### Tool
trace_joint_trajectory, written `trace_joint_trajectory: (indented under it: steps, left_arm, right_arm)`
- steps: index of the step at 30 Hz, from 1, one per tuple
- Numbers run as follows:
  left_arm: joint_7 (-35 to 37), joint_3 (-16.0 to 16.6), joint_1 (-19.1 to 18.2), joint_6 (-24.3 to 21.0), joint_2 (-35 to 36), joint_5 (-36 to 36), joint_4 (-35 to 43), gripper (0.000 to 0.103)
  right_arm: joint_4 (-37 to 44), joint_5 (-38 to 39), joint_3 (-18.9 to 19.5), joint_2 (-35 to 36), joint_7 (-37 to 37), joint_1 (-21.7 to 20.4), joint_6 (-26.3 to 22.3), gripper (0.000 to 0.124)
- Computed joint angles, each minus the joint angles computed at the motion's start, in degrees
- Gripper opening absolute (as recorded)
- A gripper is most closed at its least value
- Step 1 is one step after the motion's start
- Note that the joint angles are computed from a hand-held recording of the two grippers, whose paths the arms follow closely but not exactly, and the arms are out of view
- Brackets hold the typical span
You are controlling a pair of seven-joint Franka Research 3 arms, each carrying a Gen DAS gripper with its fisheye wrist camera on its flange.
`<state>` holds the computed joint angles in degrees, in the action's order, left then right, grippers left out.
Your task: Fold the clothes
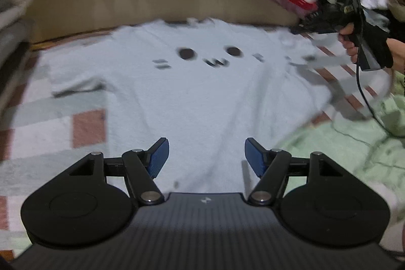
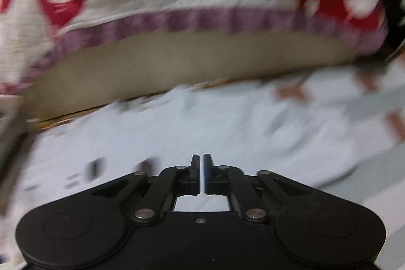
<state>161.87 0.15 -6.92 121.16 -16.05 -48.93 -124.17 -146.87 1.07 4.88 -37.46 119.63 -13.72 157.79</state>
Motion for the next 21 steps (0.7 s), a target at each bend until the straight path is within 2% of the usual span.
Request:
trace_joint_trajectory:
  steps: [2,3,5,6,9,10,12,16,18,20,21]
  left_arm:
    - [0.97,-0.17,-0.25,-3.29,0.5,2.15,0.53,0.069]
    - [1.18,-0.54,-0.28,-4.68,0.85,3.83,0.89,0.071]
    - [0.0,-2.12,-0.18,-3.81,1.11,8.02,0.45,0.071]
    - [-1.14,-2.72,-0.18,-2.95,1.39,9.81,0.25,0.065]
    - [-5.66,-3.04,-0.05,-2.69,3.64,12.17,1.97,0.006]
    - [-6.77,-3.11,-0.01,-2.11,4.36,11.86,2.98,0.006]
    - [-7.82,-3.78,-0.28,2.2,5.01,10.68,4.16,0.005]
    - [-7.36,-5.01,-1.44,11.11,7.93,7.99,6.98,0.005]
    - [-8.44,-6.1,-1.84,16.26,11.3,7.37,9.21,0.005]
    - [-11.55,-7.45,-1.8,21.21,14.6,8.48,10.91,0.012]
    - [-13.64,-8.17,-1.76,23.76,16.27,9.67,11.73,0.021]
  right_arm:
    - [-3.28,5.29,-3.82,-3.34,-3.64,7.7,0.08,0.012]
    - [-4.64,7.99,-5.46,-4.95,-5.96,11.47,-0.27,0.017]
    - [-5.91,10.44,-6.16,-6.89,-10.96,16.2,-2.09,0.026]
    - [-6.14,11.06,-6.08,-7.44,-13.54,17.95,-3.23,0.027]
    - [-5.64,8.79,-2.85,-7.67,-19.33,18.48,-7.08,0.033]
    - [-5.34,8.13,-1.96,-7.32,-19.94,17.79,-7.99,0.034]
    - [-4.98,7.97,-1.44,-6.19,-20.29,16.79,-8.76,0.034]
    - [-5.85,9.33,-2.04,-4.38,-20.19,15.68,-6.89,0.034]
    - [-5.94,8.52,-1.1,-3.41,-18.93,13.71,-6.43,0.034]
    - [-6.34,7.37,-0.01,-2.71,-17.21,11.81,-5.42,0.034]
    - [-6.72,6.63,0.6,-2.59,-16.14,10.79,-5.04,0.034]
